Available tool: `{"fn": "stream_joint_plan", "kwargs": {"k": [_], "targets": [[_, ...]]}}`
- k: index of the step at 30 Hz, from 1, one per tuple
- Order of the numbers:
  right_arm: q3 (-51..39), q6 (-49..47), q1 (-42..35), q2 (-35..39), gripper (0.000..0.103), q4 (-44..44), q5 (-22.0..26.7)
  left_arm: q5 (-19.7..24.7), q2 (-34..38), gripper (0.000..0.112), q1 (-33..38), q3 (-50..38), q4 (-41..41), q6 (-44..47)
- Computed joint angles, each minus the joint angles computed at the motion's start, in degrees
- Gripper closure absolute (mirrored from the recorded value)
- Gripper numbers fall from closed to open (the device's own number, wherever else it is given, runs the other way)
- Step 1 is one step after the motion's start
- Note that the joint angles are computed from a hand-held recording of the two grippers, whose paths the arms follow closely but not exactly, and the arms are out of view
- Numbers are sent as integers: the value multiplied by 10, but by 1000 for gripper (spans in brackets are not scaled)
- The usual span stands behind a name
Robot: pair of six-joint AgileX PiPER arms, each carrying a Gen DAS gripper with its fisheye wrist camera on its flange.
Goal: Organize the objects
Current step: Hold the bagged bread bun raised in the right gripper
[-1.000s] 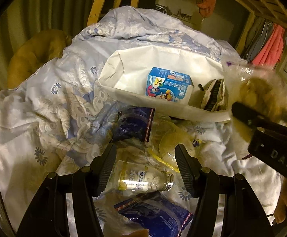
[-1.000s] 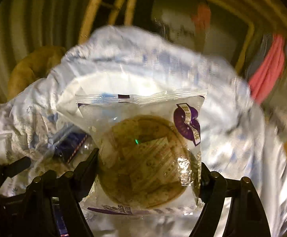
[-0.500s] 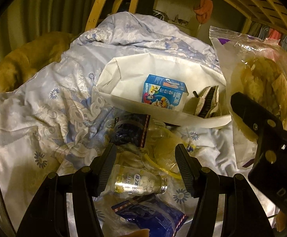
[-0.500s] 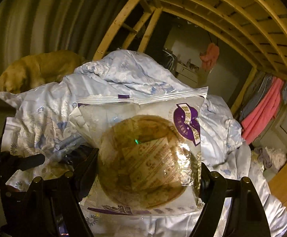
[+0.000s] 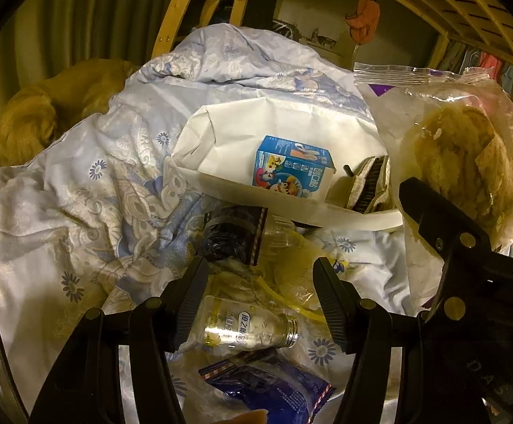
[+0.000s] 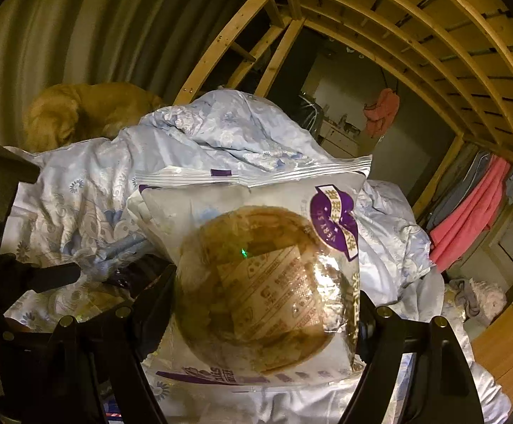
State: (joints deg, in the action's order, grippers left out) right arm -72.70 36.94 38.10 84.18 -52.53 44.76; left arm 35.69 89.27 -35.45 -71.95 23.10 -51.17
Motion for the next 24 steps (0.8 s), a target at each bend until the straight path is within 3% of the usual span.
{"fn": "stream_joint_plan", "kwargs": {"k": [24], "targets": [[-9,-30,-5,5,22,30,8,7,4,51,-4,-4,6,-1]]}}
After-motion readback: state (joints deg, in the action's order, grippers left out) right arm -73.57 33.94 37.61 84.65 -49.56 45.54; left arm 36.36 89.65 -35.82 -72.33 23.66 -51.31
